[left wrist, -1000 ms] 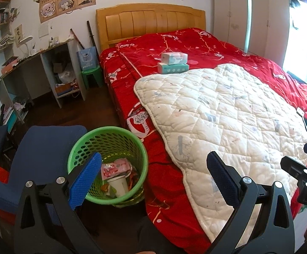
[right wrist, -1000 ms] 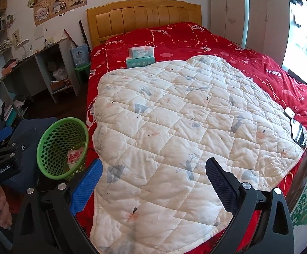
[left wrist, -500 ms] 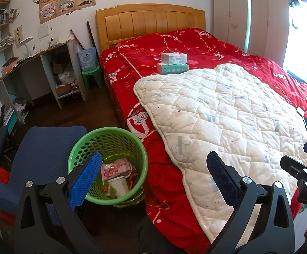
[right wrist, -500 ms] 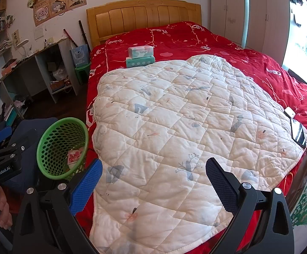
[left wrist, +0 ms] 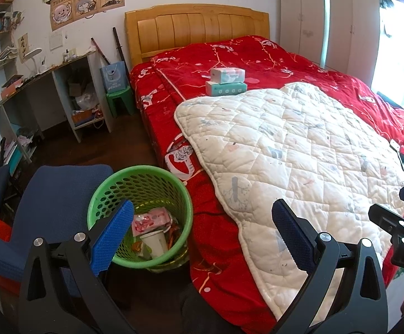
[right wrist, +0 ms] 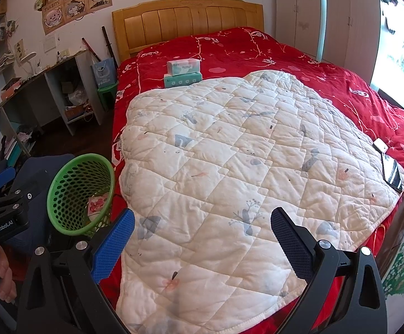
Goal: Collect trash
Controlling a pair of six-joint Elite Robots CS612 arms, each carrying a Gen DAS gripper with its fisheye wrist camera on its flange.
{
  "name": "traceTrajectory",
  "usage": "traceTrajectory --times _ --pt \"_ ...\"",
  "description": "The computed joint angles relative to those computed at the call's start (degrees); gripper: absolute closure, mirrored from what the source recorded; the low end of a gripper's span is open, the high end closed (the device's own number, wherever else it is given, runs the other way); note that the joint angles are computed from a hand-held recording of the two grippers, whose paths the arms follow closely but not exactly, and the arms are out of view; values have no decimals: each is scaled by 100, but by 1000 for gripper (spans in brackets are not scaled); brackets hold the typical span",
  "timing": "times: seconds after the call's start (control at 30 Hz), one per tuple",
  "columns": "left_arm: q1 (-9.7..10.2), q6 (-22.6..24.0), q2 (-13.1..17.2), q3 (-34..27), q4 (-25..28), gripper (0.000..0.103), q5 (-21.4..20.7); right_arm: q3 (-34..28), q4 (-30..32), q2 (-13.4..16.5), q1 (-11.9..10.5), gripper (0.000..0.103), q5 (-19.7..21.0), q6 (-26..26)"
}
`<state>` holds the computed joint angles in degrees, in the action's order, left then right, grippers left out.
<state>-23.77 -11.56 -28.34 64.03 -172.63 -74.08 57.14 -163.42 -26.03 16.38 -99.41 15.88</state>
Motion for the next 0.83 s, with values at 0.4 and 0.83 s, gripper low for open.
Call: traceTrajectory --times 0.4,0.83 --pt "-12 8 13 37 -165 5 29 2 -2 -5 3 8 -31 1" --pt "1 -74 8 33 -109 5 -53 17 13 -16 -1 8 -31 3"
